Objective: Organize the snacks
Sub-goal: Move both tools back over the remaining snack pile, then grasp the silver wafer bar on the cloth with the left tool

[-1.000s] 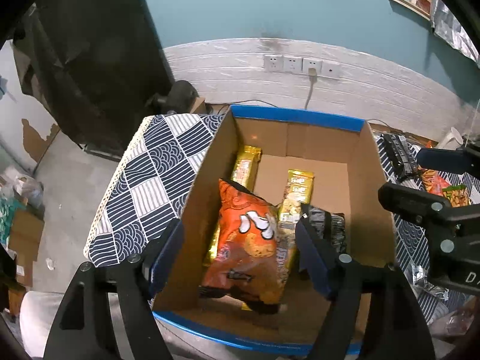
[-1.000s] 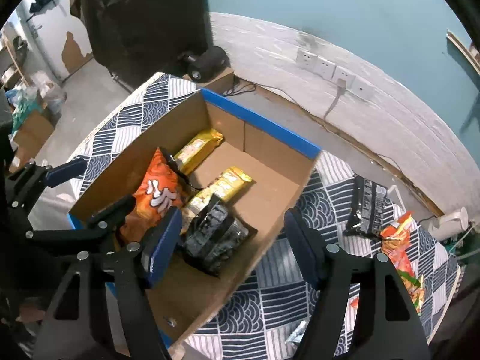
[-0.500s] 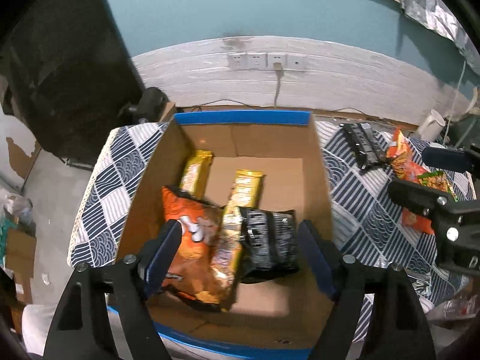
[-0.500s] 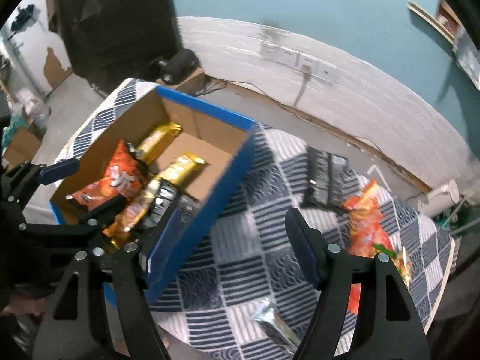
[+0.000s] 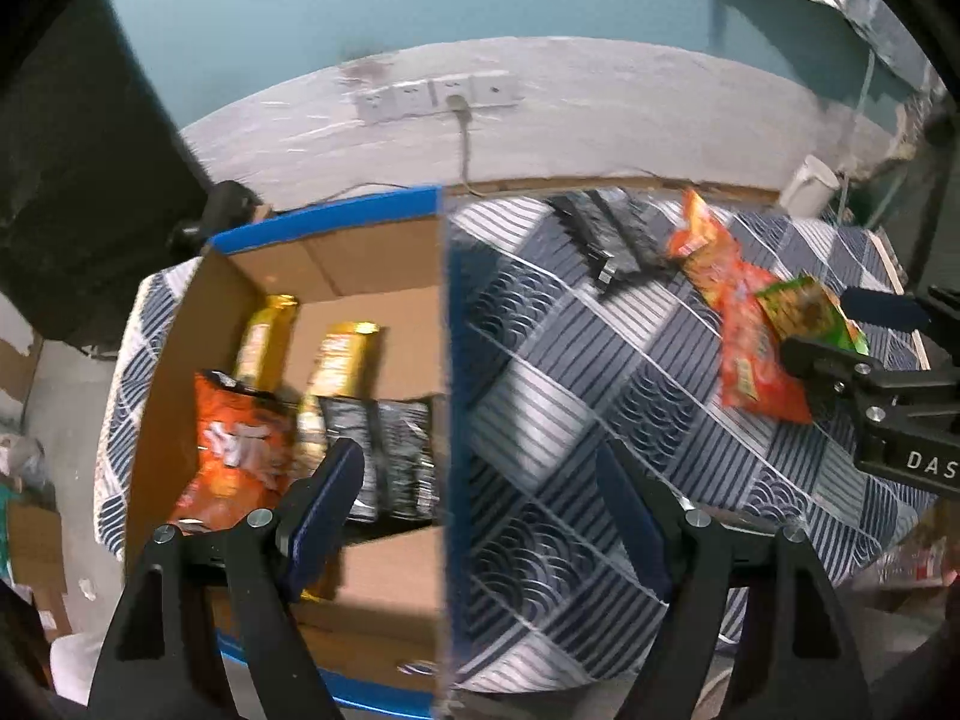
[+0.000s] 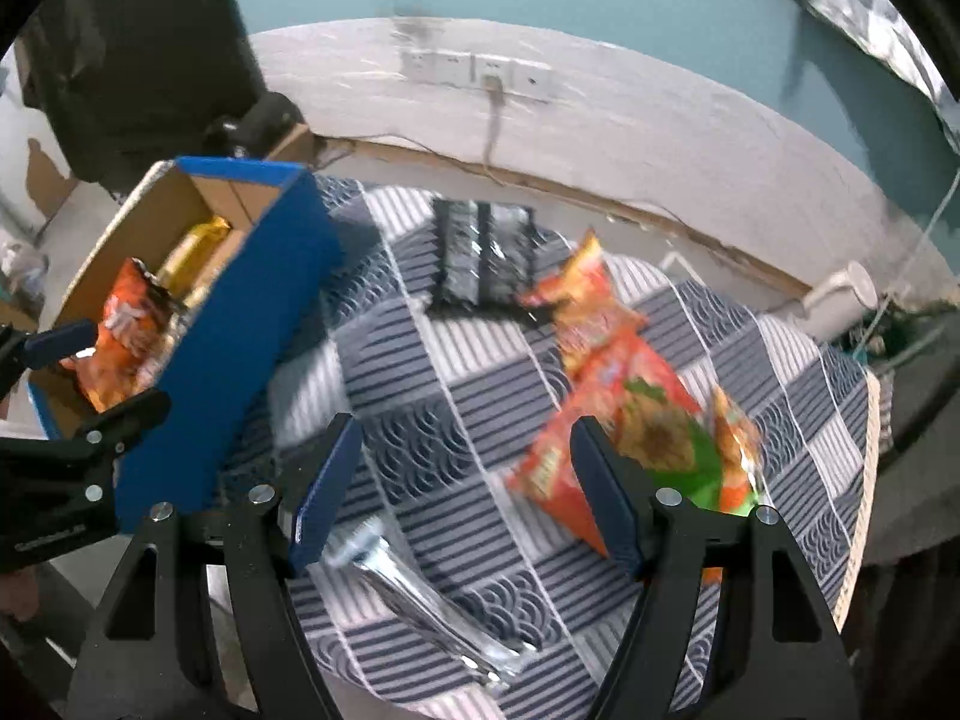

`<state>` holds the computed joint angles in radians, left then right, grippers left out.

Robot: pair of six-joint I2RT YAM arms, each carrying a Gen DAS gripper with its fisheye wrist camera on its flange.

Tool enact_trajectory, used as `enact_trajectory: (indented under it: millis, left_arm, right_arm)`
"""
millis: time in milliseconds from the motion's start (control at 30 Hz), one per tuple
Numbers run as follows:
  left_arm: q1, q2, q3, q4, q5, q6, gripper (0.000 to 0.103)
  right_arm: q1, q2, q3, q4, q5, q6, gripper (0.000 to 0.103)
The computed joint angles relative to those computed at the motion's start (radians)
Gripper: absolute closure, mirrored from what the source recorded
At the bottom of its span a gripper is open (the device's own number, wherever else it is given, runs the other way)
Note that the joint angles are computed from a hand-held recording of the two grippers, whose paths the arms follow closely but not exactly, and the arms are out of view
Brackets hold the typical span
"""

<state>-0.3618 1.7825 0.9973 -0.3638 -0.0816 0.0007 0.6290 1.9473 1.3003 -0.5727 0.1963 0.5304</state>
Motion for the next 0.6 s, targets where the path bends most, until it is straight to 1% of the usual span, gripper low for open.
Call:
enact_trajectory:
  millis: [200,367,500,600]
  left_arm:
    - [-0.122,0.050,-0.032,0.004,-0.046,-0.050,0.022]
    - [-0.181,0.104,-0.048,0.006,-0.073,-0.080,0.022]
    - [-0.222,0.142,-0.071,0.023,-0.101,-0.115,0.022]
    - [-0.270,0.180,-0.079,0.041,-0.141,-0.132,0.022]
  right_arm:
    - [-0.011,-0.058,-0.141,0.046,-0.003,0.010,0.030]
    - [-0.031,-0.100,-0.279,0.091,-0.013,0.018,0.030]
    - [-0.047,-0.110,-0.366,0.136,-0.035,0.031,0.030]
    - [-0.057,-0.106,-0.417,0.166,-0.053,0.041,0.030]
